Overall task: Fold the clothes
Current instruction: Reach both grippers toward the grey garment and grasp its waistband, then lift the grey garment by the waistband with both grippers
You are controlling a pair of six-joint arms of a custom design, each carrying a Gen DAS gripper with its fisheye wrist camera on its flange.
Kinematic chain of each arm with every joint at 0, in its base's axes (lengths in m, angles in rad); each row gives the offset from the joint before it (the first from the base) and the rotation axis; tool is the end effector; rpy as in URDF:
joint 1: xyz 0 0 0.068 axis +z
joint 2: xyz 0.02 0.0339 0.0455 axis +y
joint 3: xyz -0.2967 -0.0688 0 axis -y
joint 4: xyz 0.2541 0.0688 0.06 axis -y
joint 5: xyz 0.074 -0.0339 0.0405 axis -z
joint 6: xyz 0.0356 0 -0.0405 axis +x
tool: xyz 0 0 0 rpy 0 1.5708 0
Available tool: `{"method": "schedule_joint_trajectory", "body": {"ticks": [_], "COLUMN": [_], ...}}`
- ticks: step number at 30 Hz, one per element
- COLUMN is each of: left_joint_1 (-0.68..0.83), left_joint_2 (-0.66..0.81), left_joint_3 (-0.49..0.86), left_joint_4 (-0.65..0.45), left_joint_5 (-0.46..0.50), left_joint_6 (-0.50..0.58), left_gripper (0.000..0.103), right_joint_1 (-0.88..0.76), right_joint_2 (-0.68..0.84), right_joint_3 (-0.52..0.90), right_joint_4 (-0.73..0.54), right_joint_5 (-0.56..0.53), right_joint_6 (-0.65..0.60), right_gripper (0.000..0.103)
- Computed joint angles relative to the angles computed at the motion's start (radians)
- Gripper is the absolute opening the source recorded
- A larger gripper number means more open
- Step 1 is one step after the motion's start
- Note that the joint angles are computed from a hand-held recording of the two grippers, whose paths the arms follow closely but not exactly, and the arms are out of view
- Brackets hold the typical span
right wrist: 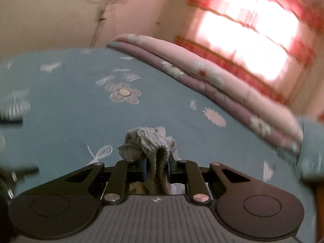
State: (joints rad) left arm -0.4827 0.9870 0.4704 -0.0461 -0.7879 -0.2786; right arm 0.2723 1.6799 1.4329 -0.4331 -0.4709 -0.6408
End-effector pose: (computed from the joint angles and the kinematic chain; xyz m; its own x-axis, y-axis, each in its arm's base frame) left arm 0.1808 -0.0662 0.2349 -0.3983 -0.0103 -0.9172 -0.3258 0.9363 0.1310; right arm 0.3766 0.1219 0.3380 -0.1391 -0.5920 -0.7938 -0.8266 0.5109 -0.2361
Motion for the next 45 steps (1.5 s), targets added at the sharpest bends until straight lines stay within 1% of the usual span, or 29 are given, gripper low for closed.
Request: {"method": "schedule_joint_trajectory", "body": {"ticks": [2, 4, 7, 9, 10, 12, 15, 17, 18, 20, 23, 25, 28, 30, 31, 33, 34, 35, 36, 37, 39, 40, 41, 42, 43, 44, 45], "left_joint_1": [-0.018, -0.023, -0.02, -0.014, -0.012, -0.004, 0.001, 0.013, 0.014, 0.002, -0.027, -0.036, -0.039, -0.049, -0.056, -0.073, -0.089, -0.099, -0.109, -0.115, -0.123, -0.117, -0.113, -0.113, -0.112, -0.11, -0.107], "left_joint_2": [0.002, 0.005, 0.028, 0.049, 0.062, 0.084, 0.124, 0.157, 0.18, 0.247, 0.349, 0.415, 0.504, 0.555, 0.576, 0.624, 0.643, 0.656, 0.667, 0.675, 0.689, 0.695, 0.698, 0.7, 0.699, 0.697, 0.695], "left_joint_3": [0.005, 0.012, 0.029, 0.045, 0.055, 0.08, 0.141, 0.186, 0.205, 0.238, 0.332, 0.397, 0.517, 0.606, 0.643, 0.717, 0.736, 0.748, 0.76, 0.768, 0.793, 0.804, 0.814, 0.817, 0.814, 0.812, 0.817], "left_joint_4": [0.025, 0.068, 0.168, 0.24, 0.286, 0.339, 0.354, 0.333, 0.33, 0.355, 0.304, 0.277, 0.173, 0.051, -0.008, -0.123, -0.157, -0.181, -0.203, -0.216, -0.263, -0.287, -0.299, -0.297, -0.288, -0.28, -0.272], "left_joint_5": [0.001, 0.03, 0.078, 0.118, 0.149, 0.229, 0.354, 0.462, 0.501, 0.523, 0.528, 0.549, 0.589, 0.616, 0.62, 0.617, 0.598, 0.585, 0.574, 0.566, 0.565, 0.569, 0.567, 0.563, 0.557, 0.545, 0.532], "left_joint_6": [0.025, 0.081, 0.219, 0.318, 0.376, 0.46, 0.603, 0.72, 0.79, 0.942, 1.101, 1.201, 1.294, 1.34, 1.378, 1.453, 1.487, 1.506, 1.516, 1.499, 1.443, 1.401, 1.356, 1.308, 1.262, 1.226, 1.191], "left_gripper": [0.102, 0.102, 0.102, 0.102, 0.102, 0.102, 0.102, 0.102, 0.102, 0.102, 0.102, 0.101, 0.095, 0.094, 0.09, 0.069, 0.061, 0.044, 0.034, 0.033, 0.023, 0.021, 0.018, 0.017, 0.017, 0.016, 0.016], "right_joint_1": [-0.053, -0.104, -0.176, -0.22, -0.241, -0.287, -0.336, -0.36, -0.373, -0.395, -0.42, -0.435, -0.443, -0.44, -0.444, -0.451, -0.454, -0.456, -0.457, -0.457, -0.458, -0.461, -0.466, -0.473, -0.482, -0.498, -0.517], "right_joint_2": [0.014, 0.019, 0.01, -0.008, -0.016, -0.019, -0.028, -0.043, -0.042, -0.027, -0.014, -0.005, 0.01, 0.013, 0.02, 0.034, 0.038, 0.043, 0.049, 0.054, 0.065, 0.069, 0.069, 0.066, 0.06, 0.051, 0.047], "right_joint_3": [0.072, 0.117, 0.153, 0.147, 0.144, 0.157, 0.154, 0.129, 0.127, 0.145, 0.159, 0.162, 0.165, 0.161, 0.167, 0.178, 0.179, 0.18, 0.181, 0.18, 0.178, 0.174, 0.166, 0.154, 0.138, 0.116, 0.098], "right_joint_4": [-0.106, -0.194, -0.324, -0.377, -0.405, -0.49, -0.569, -0.575, -0.585, -0.615, -0.631, -0.645, -0.667, -0.665, -0.681, -0.707, -0.713, -0.719, -0.721, -0.713, -0.709, -0.708, -0.696, -0.674, -0.647, -0.614, -0.592], "right_joint_5": [-0.071, -0.138, -0.224, -0.27, -0.294, -0.341, -0.381, -0.391, -0.397, -0.415, -0.428, -0.435, -0.436, -0.427, -0.427, -0.433, -0.435, -0.437, -0.437, -0.436, -0.437, -0.443, -0.453, -0.466, -0.48, -0.5, -0.521], "right_joint_6": [0.038, 0.039, -0.016, -0.062, -0.083, -0.137, -0.212, -0.249, -0.258, -0.268, -0.278, -0.306, -0.358, -0.377, -0.395, -0.426, -0.434, -0.444, -0.448, -0.443, -0.444, -0.444, -0.433, -0.413, -0.388, -0.355, -0.329], "right_gripper": [0.02, 0.019, 0.019, 0.019, 0.019, 0.019, 0.019, 0.019, 0.019, 0.019, 0.019, 0.019, 0.019, 0.019, 0.019, 0.019, 0.02, 0.02, 0.02, 0.02, 0.021, 0.023, 0.03, 0.042, 0.047, 0.06, 0.077]}}
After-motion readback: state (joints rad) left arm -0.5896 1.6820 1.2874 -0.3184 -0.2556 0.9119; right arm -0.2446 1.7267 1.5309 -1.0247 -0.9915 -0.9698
